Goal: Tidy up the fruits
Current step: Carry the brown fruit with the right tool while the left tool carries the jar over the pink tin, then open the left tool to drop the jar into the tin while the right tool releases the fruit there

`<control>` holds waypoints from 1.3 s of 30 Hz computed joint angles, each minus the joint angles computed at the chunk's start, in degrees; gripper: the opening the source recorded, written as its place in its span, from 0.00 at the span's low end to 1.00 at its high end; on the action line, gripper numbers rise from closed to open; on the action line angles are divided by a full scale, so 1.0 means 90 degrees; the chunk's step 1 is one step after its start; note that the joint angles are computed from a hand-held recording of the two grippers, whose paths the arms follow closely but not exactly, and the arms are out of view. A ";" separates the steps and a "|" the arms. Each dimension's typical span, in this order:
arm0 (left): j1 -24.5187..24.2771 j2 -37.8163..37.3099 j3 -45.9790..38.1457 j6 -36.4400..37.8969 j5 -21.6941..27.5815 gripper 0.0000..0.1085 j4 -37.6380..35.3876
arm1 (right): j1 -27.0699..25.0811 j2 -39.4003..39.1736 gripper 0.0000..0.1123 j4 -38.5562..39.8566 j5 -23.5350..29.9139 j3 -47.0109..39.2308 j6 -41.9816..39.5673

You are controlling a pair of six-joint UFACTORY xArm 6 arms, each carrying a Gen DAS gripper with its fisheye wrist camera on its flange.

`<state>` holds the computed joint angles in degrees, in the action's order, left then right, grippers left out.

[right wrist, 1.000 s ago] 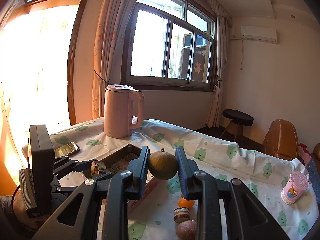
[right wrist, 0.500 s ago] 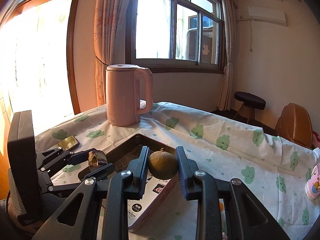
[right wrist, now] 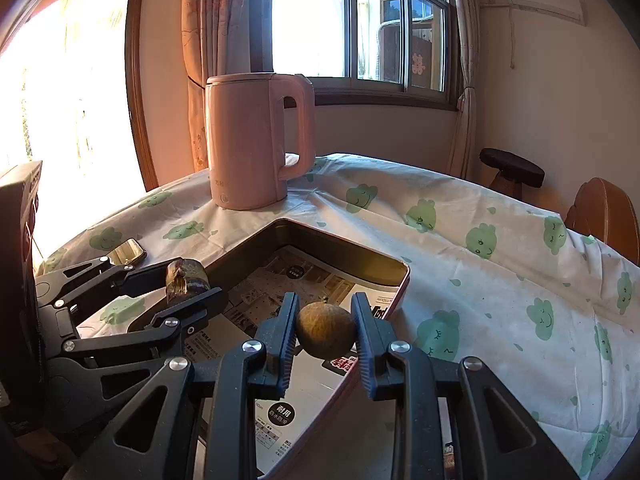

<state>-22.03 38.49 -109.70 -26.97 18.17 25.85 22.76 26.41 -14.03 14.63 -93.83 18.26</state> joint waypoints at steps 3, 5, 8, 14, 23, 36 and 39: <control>0.0018 0.0056 -0.0095 0.0027 0.0079 0.40 -0.0039 | 0.0022 0.0118 0.26 0.0149 0.0080 -0.0122 -0.0129; 0.0029 0.0085 -0.0133 0.0053 0.0105 0.40 -0.0079 | 0.0044 0.0178 0.26 0.0204 0.0126 -0.0189 -0.0201; 0.0039 0.0146 -0.0208 0.0111 0.0152 0.40 -0.0142 | 0.0077 0.0261 0.26 0.0215 0.0192 -0.0289 -0.0254; 0.0037 0.0221 -0.0316 0.0185 0.0246 0.40 -0.0202 | 0.0123 0.0409 0.26 0.0015 0.0365 -0.0484 -0.0185; 0.0050 0.0276 -0.0387 0.0211 0.0290 0.40 -0.0242 | 0.0146 0.0544 0.26 -0.0170 0.0481 -0.0634 -0.0054; 0.0051 0.0220 -0.0339 -0.0043 0.0310 0.43 0.0088 | 0.0154 0.0563 0.26 -0.0248 0.0531 -0.0610 0.0032; 0.0090 0.0021 -0.0066 -0.0421 0.0162 0.47 0.0426 | 0.0141 0.0477 0.36 -0.0725 0.0605 -0.0560 0.0441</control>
<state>-21.22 38.68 -110.30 -30.76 19.63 29.68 24.03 30.70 -20.56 20.08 -98.87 22.23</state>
